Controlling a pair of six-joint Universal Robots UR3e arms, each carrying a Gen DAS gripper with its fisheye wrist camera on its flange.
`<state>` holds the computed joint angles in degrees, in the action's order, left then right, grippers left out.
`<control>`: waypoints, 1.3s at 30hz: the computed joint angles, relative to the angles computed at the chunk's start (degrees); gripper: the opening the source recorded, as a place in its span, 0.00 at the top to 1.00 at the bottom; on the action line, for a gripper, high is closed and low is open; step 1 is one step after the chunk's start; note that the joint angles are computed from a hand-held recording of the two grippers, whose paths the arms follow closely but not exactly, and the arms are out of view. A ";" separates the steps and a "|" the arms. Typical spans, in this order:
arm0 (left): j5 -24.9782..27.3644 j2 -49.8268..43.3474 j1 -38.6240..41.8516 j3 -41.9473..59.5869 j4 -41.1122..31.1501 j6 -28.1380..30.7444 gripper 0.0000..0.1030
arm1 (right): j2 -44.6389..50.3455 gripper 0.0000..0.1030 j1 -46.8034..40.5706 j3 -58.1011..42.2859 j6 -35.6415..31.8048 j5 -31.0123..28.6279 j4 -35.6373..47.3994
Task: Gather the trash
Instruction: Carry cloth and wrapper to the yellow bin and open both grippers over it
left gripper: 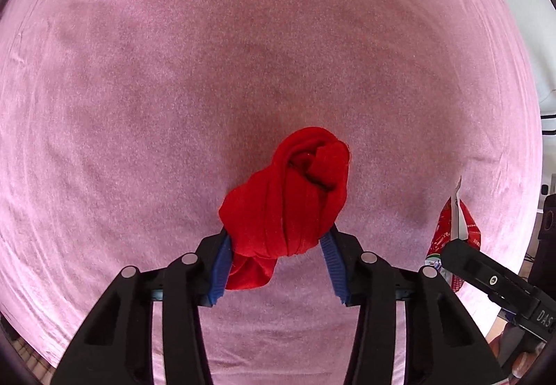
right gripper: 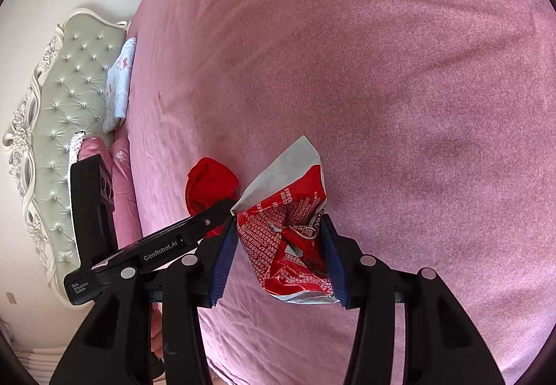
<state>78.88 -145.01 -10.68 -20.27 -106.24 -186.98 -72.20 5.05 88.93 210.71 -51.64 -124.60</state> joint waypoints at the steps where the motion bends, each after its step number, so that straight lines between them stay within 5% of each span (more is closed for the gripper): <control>1: -0.57 3.34 -0.03 -6.00 2.27 -0.37 0.55 | -1.04 0.55 0.12 0.95 0.01 0.10 0.17; 6: -4.17 21.27 0.52 -35.68 13.38 -0.47 0.55 | -9.24 0.55 0.75 9.06 1.45 0.14 0.12; 13: -7.39 39.83 -0.83 -60.03 17.66 0.02 0.55 | -26.92 0.55 1.71 22.84 3.63 -1.39 4.74; 26: -11.14 64.08 -8.54 -81.75 13.89 2.09 0.55 | -64.91 0.55 12.48 39.46 22.49 -8.82 17.92; 30: -11.93 67.81 -14.01 -84.32 13.34 1.13 0.55 | -71.55 0.55 23.95 40.79 36.07 -15.72 17.50; 34: -12.30 69.70 -20.33 -83.67 11.05 -0.27 0.55 | -69.80 0.55 47.69 40.61 60.80 -33.42 9.97; 39: -12.97 59.47 -34.78 -75.63 16.54 -7.61 0.55 | -62.91 0.55 77.69 36.43 90.92 -52.84 10.59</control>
<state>65.91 -85.54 -45.46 -95.89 -89.70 -194.59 -135.12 82.75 125.36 301.63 -104.48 -114.01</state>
